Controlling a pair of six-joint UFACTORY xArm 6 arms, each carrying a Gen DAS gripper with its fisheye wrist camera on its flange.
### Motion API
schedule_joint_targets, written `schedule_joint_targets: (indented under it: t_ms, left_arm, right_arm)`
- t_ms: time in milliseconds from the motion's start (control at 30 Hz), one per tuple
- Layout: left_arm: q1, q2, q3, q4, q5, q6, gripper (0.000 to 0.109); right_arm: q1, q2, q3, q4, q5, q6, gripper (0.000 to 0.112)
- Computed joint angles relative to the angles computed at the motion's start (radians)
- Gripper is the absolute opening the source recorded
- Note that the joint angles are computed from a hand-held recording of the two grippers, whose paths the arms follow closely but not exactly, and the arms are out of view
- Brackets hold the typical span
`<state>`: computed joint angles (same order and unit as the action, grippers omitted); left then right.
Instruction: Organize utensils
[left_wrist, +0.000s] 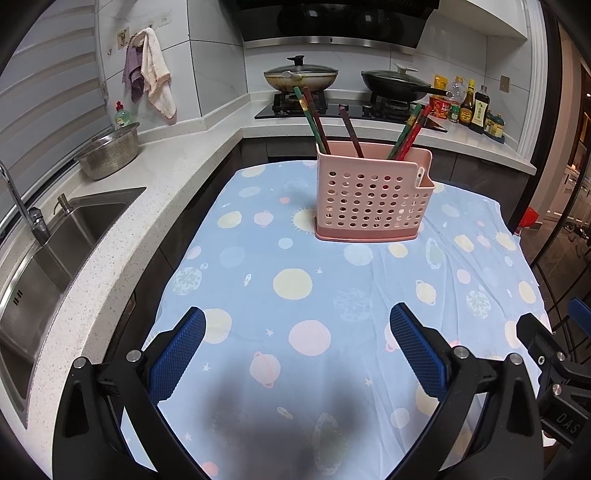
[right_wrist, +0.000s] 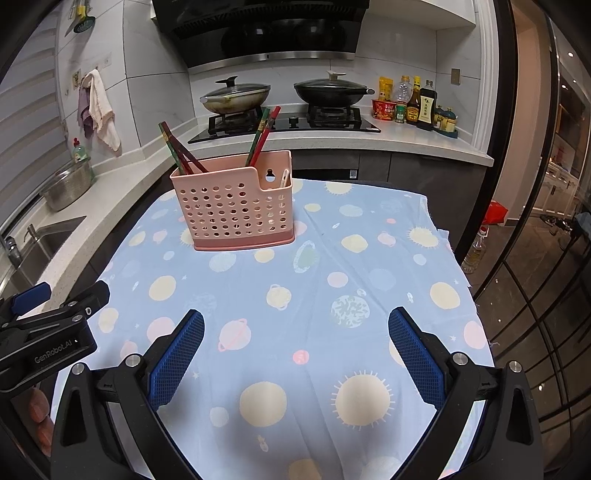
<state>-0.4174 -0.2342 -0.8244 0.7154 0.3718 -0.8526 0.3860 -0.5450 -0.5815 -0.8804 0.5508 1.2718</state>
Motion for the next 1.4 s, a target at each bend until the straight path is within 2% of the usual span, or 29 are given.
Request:
schedule_joint_targets:
  t_ms: [1400]
  left_arm:
    - [0.001, 0.013, 0.001, -0.03, -0.015, 0.027, 0.095]
  right_arm:
    - [0.001, 0.021, -0.01, 0.008, -0.004, -0.005, 0.096]
